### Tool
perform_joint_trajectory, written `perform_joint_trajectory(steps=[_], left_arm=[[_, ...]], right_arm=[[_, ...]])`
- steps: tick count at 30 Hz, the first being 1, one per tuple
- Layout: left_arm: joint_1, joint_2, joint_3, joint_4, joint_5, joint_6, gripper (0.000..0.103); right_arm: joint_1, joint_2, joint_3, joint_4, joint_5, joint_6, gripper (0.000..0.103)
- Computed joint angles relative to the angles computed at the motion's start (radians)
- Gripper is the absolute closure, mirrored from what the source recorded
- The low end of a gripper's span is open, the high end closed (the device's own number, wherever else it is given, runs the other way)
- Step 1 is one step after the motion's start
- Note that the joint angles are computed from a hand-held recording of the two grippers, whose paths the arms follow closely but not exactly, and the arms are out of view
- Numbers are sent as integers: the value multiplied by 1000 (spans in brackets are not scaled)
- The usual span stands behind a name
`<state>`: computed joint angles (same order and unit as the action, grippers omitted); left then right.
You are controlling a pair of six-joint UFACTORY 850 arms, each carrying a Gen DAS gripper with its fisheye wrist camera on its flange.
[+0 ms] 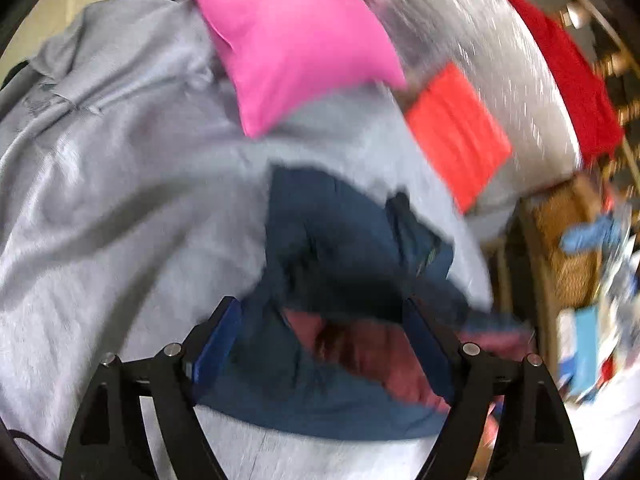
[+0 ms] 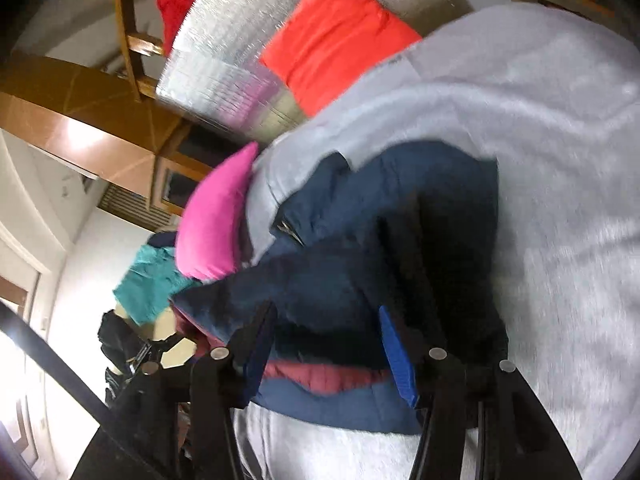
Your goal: Fold large clothes
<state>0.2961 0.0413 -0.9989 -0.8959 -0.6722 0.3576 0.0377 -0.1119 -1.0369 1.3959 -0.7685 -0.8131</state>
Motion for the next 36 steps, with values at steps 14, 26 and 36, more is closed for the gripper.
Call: perform_joint_trajectory(steps=[14, 26, 36], left_arm=[[32, -72, -54, -308, -91, 198, 89], [19, -118, -130, -196, 139, 58, 26], [-99, -100, -89, 361, 194, -234, 27]], right_arm=[[-23, -19, -45, 110, -8, -85, 95], [-27, -125, -156, 204, 58, -151, 46], [81, -85, -156, -301, 310, 94, 46]])
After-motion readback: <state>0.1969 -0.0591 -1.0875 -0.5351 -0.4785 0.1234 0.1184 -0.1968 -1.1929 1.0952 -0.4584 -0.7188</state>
